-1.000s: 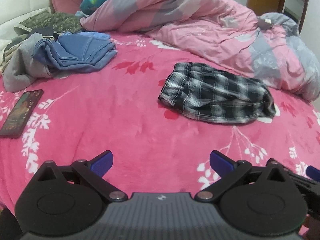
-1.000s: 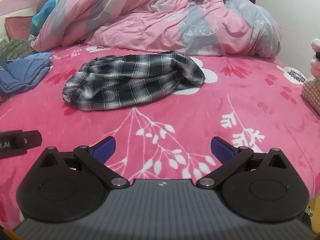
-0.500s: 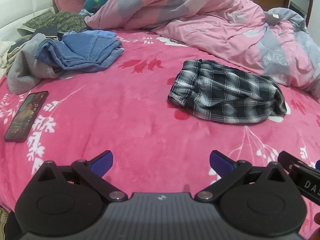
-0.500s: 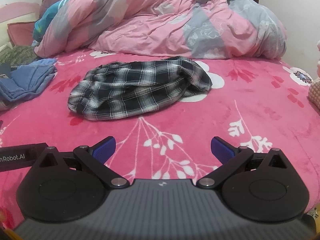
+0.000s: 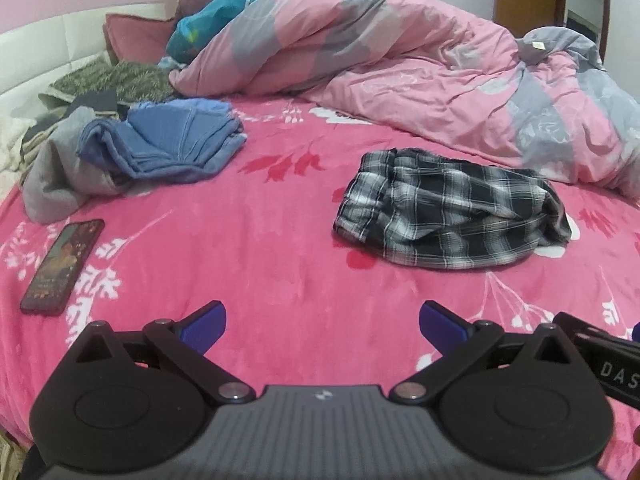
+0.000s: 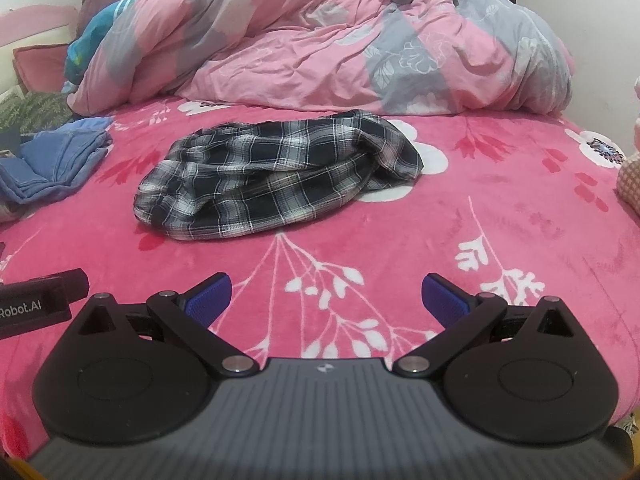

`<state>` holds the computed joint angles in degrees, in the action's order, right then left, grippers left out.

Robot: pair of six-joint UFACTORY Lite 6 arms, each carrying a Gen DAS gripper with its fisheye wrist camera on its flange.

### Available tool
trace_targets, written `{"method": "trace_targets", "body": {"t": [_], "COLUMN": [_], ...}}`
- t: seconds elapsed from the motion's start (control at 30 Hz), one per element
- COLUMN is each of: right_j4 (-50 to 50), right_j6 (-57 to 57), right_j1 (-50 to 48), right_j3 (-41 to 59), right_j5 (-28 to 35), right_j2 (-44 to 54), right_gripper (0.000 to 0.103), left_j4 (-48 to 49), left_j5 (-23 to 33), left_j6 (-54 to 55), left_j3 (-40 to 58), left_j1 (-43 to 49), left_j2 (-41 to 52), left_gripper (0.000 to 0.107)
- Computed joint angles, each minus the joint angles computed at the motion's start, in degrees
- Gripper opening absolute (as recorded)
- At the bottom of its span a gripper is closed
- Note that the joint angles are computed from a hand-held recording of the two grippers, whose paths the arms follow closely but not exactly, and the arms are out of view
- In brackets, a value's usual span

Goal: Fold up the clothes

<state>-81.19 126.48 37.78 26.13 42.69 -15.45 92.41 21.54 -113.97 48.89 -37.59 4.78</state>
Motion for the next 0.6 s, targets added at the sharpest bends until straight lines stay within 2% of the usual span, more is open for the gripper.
{"method": "trace_targets", "body": {"t": [0.6], "right_j4": [-0.24], "right_j6": [-0.2], "right_j1": [-0.68], "right_j3": [-0.36], "right_j5": [-0.43], "right_j2": [-0.46], "right_gripper": [0.102], "left_j4": [5.92], "left_j5": [0.05], "left_j6": [-4.82], "left_j3": [-0.87], "left_j1": [0.05], "left_j2": [-0.14], "left_gripper": [0.103]}}
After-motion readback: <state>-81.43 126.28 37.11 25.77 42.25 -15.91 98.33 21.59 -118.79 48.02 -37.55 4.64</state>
